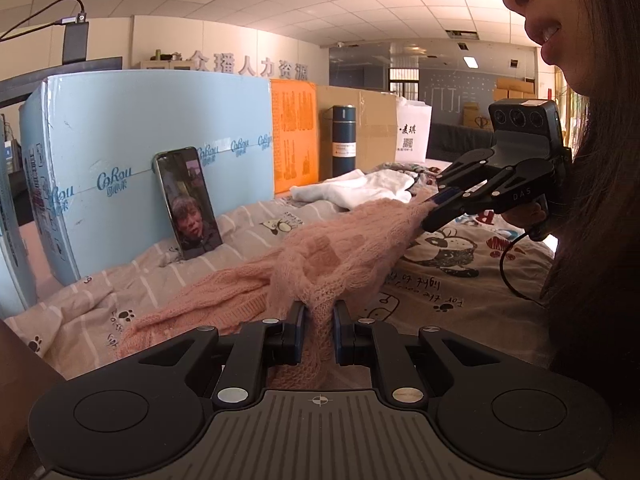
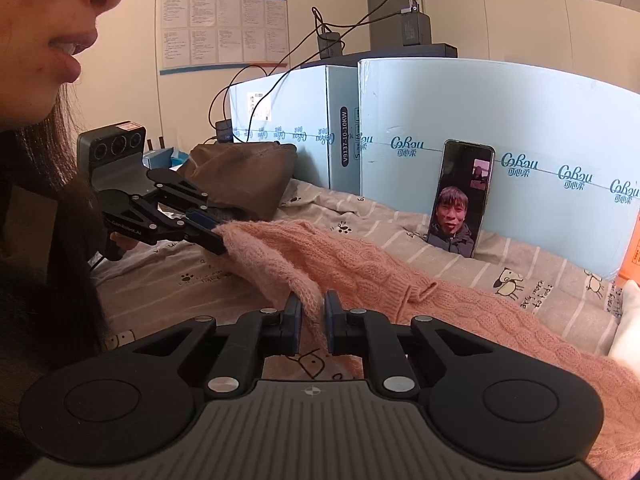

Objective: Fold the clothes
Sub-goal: 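Pull the sweater apart with both grippers to spread it flat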

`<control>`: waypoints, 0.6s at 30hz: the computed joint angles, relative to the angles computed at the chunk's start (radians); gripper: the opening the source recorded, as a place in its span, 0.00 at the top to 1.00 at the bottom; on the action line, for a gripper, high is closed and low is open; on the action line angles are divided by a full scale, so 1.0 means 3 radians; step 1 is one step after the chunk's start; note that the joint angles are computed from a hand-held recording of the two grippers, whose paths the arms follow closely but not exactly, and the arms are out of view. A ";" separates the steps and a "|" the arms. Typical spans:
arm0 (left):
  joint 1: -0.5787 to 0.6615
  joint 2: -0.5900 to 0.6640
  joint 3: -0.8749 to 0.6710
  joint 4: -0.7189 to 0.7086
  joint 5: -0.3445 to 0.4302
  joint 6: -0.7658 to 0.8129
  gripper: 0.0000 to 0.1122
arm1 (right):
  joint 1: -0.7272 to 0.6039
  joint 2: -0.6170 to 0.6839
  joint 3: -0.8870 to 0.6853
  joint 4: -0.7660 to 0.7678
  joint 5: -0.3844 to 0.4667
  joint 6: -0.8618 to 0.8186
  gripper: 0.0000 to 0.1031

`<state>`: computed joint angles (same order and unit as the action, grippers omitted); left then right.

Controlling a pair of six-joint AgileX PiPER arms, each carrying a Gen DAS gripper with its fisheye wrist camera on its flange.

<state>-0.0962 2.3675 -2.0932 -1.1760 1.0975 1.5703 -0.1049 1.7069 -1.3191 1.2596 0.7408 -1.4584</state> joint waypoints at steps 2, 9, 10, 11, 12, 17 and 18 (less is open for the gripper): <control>-0.0002 -0.0040 0.0070 0.0049 -0.0008 -0.0021 0.88 | 0.0007 -0.0059 0.0104 0.0029 0.0018 0.0046 0.90; -0.0011 -0.0178 0.0328 0.0228 -0.0082 -0.0106 0.88 | -0.0027 -0.0135 0.0304 0.0088 0.0269 0.0303 0.90; -0.0016 -0.0185 0.0345 0.0264 -0.0094 -0.0130 0.88 | -0.0028 -0.0142 0.0326 0.0075 0.0295 0.0356 0.90; -0.0024 -0.0190 0.0362 0.0310 -0.0105 -0.0153 0.88 | -0.0029 -0.0148 0.0348 0.0063 0.0318 0.0406 0.90; -0.0035 -0.0197 0.0386 0.0371 -0.0120 -0.0182 0.88 | -0.0029 -0.0145 0.0365 0.0052 0.0326 0.0447 0.90; -0.0082 -0.0171 0.0395 0.0640 -0.0159 -0.0342 0.88 | -0.0045 -0.0138 0.0460 0.0057 0.0355 0.0574 0.90; -0.0087 -0.0164 0.0391 0.0670 -0.0152 -0.0366 0.88 | -0.0056 -0.0146 0.0479 0.0067 0.0364 0.0571 0.90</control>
<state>-0.1222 2.3183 -1.9759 -0.9748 1.0519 1.4605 -0.1217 1.6630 -1.1754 1.2798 0.8502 -1.2871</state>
